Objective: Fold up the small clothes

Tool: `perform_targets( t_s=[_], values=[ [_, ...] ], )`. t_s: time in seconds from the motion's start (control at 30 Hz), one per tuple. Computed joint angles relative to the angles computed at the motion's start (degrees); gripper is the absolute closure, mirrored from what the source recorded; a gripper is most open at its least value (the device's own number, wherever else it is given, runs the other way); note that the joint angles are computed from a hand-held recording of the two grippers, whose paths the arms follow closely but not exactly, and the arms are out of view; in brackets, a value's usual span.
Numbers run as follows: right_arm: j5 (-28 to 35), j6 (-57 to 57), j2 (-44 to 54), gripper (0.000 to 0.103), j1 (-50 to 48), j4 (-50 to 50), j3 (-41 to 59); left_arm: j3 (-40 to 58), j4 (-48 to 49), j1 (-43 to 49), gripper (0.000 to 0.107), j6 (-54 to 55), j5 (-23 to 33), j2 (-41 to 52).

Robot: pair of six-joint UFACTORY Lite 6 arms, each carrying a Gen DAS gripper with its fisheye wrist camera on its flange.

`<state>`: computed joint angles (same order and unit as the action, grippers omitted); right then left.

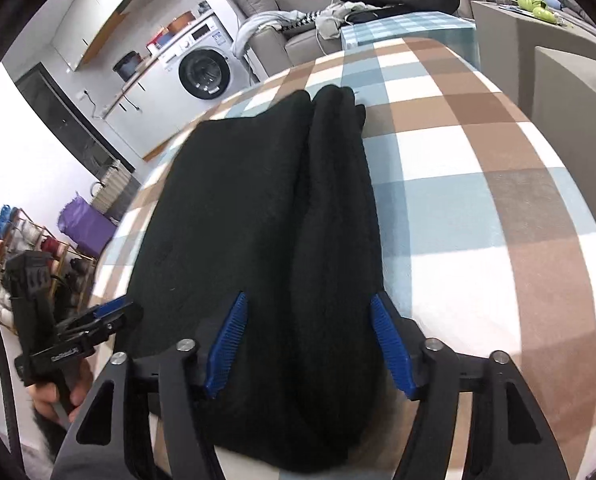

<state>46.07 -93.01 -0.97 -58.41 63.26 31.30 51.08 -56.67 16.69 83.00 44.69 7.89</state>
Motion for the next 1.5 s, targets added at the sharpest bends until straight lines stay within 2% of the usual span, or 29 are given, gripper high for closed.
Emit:
perform_targets(
  t_s=[0.07, 0.13, 0.17, 0.23, 0.27, 0.4, 0.6, 0.73, 0.9, 1.0, 1.1, 1.17, 1.2, 1.27, 1.33, 1.43, 1.47, 1.5],
  values=[
    [-1.0, -0.9, 0.2, 0.036, 1.9, 1.3, -0.4, 1.0, -0.7, -1.2, 0.050, -0.2, -0.5, 1.1],
    [-2.1, -2.9, -0.6, 0.039, 3.0, 2.9, -1.6, 1.9, -1.2, -2.4, 0.067, -0.4, -1.7, 2.0],
    [-2.7, -4.2, -1.0, 0.051, 3.5, 3.8, -2.2, 2.3, -1.4, -3.0, 0.072, -0.6, -2.6, 2.4],
    [-2.5, -5.0, -0.3, 0.064, 4.4, 4.6, -2.3, 4.0, -1.6, -3.8, 0.079, -1.0, -3.1, 3.9],
    [-3.0, -5.3, -0.6, 0.067, 5.2, 5.4, -2.7, 4.6, -2.0, -4.0, 0.079, -1.0, -3.6, 4.5],
    [-3.9, -5.3, 2.6, 0.069, 8.4, 9.2, -0.5, 9.9, -2.7, -5.4, 0.080, -2.0, -5.6, 8.9],
    [-10.9, -3.6, 7.3, 0.069, 20.1, 18.5, 4.8, 22.8, -1.5, -7.7, 0.080, -6.0, -9.9, 18.4],
    [-15.1, -3.8, 9.4, 0.068, 26.4, 24.3, 7.5, 29.3, 0.0, -7.9, 0.080, -8.4, -10.4, 23.0],
    [-16.5, -3.1, 9.4, 0.067, 28.1, 25.2, 8.1, 30.2, -0.5, -7.6, 0.079, -7.3, -10.5, 23.8],
    [-16.0, -3.6, 9.4, 0.062, 27.5, 24.6, 8.1, 28.1, -0.9, -7.9, 0.079, -6.3, -12.0, 21.8],
    [-17.5, -3.8, 7.7, 0.046, 27.2, 23.9, 7.5, 24.7, -1.5, -7.3, 0.074, -4.7, -12.5, 18.2],
    [-18.5, -7.0, 4.6, 0.029, 26.7, 25.6, 5.5, 22.8, -3.4, -6.4, 0.064, -2.0, -11.9, 16.2],
    [-17.8, -8.6, 3.7, 0.027, 26.0, 26.1, 4.9, 21.4, -4.9, -5.9, 0.055, 0.0, -11.4, 14.7],
    [-16.3, -10.0, 0.5, 0.015, 24.4, 25.3, 3.3, 18.5, -8.2, -4.6, 0.043, 4.4, -10.3, 11.5],
    [-14.5, -10.8, -2.6, 0.010, 22.7, 24.4, 1.8, 15.6, -11.1, -3.2, 0.025, 8.0, -8.8, 7.9],
    [-11.2, -12.0, -6.9, 0.000, 19.9, 23.3, -0.1, 11.7, -14.1, -0.9, 0.019, 11.8, -6.4, 3.0],
    [-9.5, -13.5, -8.6, 0.000, 18.5, 23.8, -1.1, 10.3, -15.0, -0.2, 0.016, 13.0, -6.0, 1.3],
    [-8.7, -13.6, -9.9, 0.000, 17.8, 23.3, -1.8, 9.2, -15.7, 0.4, 0.008, 13.8, -5.6, -0.2]
  ],
)
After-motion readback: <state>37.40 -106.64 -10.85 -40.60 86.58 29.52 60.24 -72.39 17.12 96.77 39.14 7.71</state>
